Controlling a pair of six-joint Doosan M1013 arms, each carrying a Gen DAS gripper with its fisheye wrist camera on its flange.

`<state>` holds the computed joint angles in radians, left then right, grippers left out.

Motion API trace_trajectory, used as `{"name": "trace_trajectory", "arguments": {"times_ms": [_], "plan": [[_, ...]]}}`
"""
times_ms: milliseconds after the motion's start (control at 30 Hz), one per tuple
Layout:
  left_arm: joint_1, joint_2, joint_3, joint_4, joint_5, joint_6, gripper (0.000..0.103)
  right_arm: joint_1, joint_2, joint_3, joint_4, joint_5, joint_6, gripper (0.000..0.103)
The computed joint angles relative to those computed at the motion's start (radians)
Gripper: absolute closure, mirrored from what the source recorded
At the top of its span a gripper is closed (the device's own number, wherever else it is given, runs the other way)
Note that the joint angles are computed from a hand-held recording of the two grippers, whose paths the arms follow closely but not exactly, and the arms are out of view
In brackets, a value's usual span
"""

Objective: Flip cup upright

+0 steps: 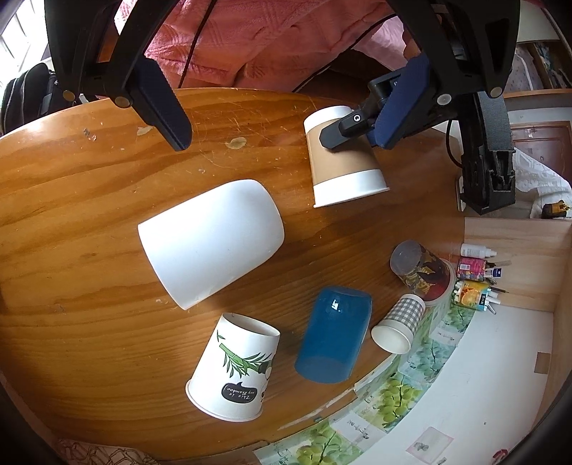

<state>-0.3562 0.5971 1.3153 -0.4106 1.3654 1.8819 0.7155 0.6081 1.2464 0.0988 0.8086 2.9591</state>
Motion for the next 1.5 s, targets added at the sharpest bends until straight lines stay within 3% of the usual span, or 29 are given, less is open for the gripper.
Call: {"name": "trace_trajectory", "arguments": {"times_ms": [433,900,1000,1233,1500], "plan": [[0.031,-0.005,-0.003,-0.051,0.018,0.097,0.022,0.005,0.025,-0.043,-0.019,0.036,0.022,0.0],[0.087,-0.034,0.014,-0.073,-0.067,0.245,0.021,0.037,0.089,-0.151,-0.173,0.052,0.142,0.0],[0.107,-0.04,0.023,-0.09,-0.108,0.289,0.021,0.047,0.109,-0.188,-0.238,0.087,0.178,0.0],[0.14,-0.046,0.029,-0.149,-0.187,0.367,0.021,0.087,0.179,-0.314,-0.428,0.251,0.218,0.0],[0.163,-0.066,0.064,-0.223,-0.279,0.482,0.021,0.127,0.222,-0.359,-0.626,0.308,0.316,0.0]]}}
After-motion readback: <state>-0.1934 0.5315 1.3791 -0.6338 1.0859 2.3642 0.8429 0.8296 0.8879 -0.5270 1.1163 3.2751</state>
